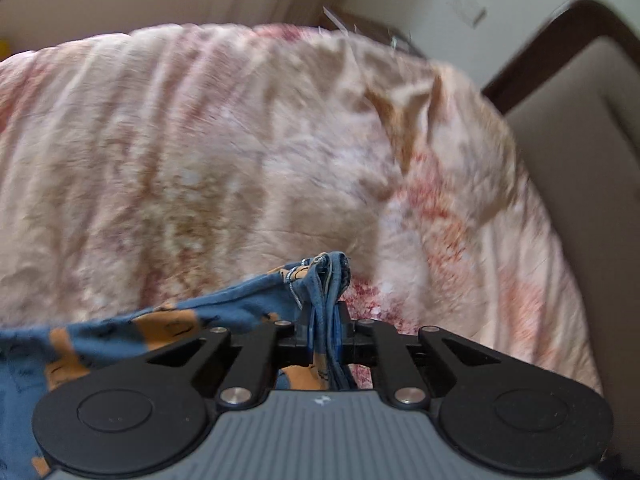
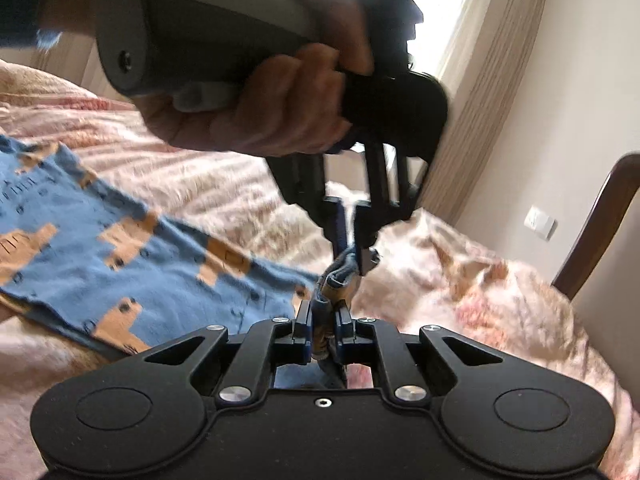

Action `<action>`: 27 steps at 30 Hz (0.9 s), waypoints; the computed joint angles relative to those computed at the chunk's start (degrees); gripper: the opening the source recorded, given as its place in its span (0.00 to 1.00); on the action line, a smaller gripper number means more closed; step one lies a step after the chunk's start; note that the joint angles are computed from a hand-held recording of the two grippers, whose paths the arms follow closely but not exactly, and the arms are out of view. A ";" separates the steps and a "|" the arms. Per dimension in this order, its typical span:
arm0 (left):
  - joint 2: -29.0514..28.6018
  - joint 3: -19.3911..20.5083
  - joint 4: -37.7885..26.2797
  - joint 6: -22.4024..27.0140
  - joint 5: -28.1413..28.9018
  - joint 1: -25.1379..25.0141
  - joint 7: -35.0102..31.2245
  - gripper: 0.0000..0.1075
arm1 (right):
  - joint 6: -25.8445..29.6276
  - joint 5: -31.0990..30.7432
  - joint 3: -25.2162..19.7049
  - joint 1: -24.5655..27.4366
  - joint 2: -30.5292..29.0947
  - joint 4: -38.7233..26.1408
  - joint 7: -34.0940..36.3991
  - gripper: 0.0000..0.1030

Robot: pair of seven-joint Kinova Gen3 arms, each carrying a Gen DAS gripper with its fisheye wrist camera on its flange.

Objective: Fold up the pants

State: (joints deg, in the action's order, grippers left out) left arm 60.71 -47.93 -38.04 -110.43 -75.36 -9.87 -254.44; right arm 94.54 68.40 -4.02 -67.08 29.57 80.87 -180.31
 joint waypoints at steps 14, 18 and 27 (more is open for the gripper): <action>4.59 7.20 -15.90 4.92 5.41 -24.53 5.62 0.09 | -19.87 8.38 -2.42 -0.15 -3.76 0.33 6.46 0.10; 5.28 4.41 -16.26 2.48 3.75 -26.97 4.98 0.09 | -29.19 2.53 -5.83 5.52 -4.43 -2.48 12.74 0.10; 11.34 4.00 -18.87 1.61 2.19 -29.69 4.34 0.09 | -41.92 -8.20 -0.27 6.47 -1.67 -4.06 14.48 0.10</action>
State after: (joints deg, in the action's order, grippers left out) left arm 72.04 -43.93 -56.91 -108.82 -73.17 -39.56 -250.10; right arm 52.62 60.21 -4.29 -60.61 27.90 76.81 -165.83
